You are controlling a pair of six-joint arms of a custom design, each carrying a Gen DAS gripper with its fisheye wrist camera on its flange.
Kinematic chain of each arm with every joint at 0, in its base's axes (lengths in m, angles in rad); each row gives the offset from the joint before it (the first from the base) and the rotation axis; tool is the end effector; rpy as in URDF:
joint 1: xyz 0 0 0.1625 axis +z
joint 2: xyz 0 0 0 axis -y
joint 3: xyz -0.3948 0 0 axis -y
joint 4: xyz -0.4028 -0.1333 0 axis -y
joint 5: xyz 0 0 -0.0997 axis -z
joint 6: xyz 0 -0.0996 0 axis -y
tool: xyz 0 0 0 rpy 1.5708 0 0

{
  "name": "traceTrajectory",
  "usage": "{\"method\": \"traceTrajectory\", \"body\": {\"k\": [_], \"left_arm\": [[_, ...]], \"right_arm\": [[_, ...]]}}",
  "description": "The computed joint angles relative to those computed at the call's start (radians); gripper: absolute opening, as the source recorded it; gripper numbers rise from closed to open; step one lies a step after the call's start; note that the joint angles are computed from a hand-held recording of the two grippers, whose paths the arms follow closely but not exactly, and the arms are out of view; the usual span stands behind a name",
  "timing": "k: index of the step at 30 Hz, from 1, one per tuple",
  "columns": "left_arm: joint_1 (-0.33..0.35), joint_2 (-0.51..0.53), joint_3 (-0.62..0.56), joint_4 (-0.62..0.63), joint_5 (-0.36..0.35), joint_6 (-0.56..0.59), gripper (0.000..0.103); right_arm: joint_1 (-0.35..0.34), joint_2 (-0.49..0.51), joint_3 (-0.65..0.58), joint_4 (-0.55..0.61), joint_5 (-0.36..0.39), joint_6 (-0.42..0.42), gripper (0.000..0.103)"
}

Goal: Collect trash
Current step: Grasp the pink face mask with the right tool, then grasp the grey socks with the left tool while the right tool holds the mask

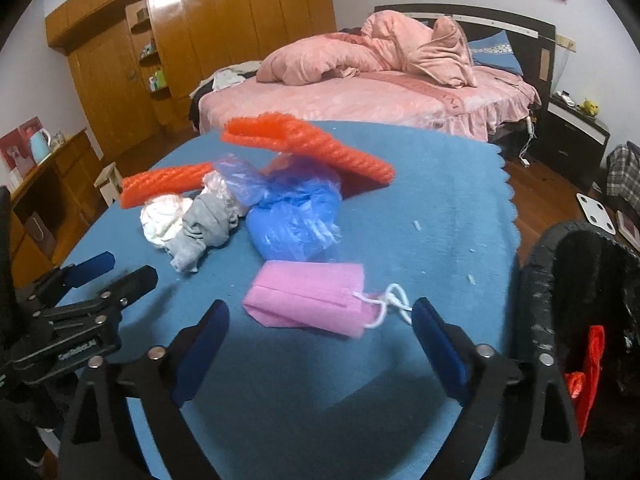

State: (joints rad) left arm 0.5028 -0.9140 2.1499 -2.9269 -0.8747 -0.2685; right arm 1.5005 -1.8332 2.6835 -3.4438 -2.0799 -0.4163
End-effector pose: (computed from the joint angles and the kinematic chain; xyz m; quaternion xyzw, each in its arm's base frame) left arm -0.3270 -0.4048 0.0308 0.3463 0.8723 -0.2553 0.2322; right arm 0.0642 -0.2948 0.2809 0.0239 -0.8526 0.4067 0.3272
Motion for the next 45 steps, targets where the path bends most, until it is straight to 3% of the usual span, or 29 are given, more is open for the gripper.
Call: {"method": "traceTrajectory", "body": {"k": [7,14,16,20,25,34,36,38,41,45], "left_arm": [[0.01,-0.018,0.002,0.021,0.02,-0.015,0.079],[0.014,-0.013,-0.008,0.035,0.018,-0.007,0.079],[0.012,-0.014,-0.006,0.03,0.014,-0.005,0.079],[0.007,0.0,-0.017,0.028,-0.006,-0.008,0.079],[-0.012,0.019,-0.026,0.0,-0.032,0.003,0.071],[-0.011,0.093,-0.087,0.013,-0.078,0.032,0.043],[-0.005,0.114,-0.115,0.061,-0.079,0.023,0.036],[0.006,0.128,-0.14,0.109,-0.096,0.015,0.02],[0.009,0.133,-0.151,0.132,-0.086,0.002,0.01],[0.005,0.111,-0.118,0.076,-0.089,0.008,0.009]], "right_arm": [[-0.003,0.112,-0.044,-0.003,-0.037,0.009,0.093],[-0.011,0.119,-0.047,0.005,-0.077,0.033,0.059],[-0.015,0.114,-0.042,-0.006,-0.083,0.036,0.045],[-0.05,0.059,-0.031,0.024,-0.04,0.057,0.028],[-0.068,0.013,-0.021,0.041,-0.019,0.066,0.025],[-0.068,-0.03,-0.026,0.063,-0.001,0.046,0.025],[-0.069,-0.039,-0.024,0.067,0.001,0.046,0.025],[-0.073,-0.047,-0.024,0.078,0.006,0.048,0.025],[-0.076,-0.051,-0.021,0.089,0.012,0.049,0.025],[-0.076,-0.06,-0.011,0.094,0.02,0.052,0.025]]}}
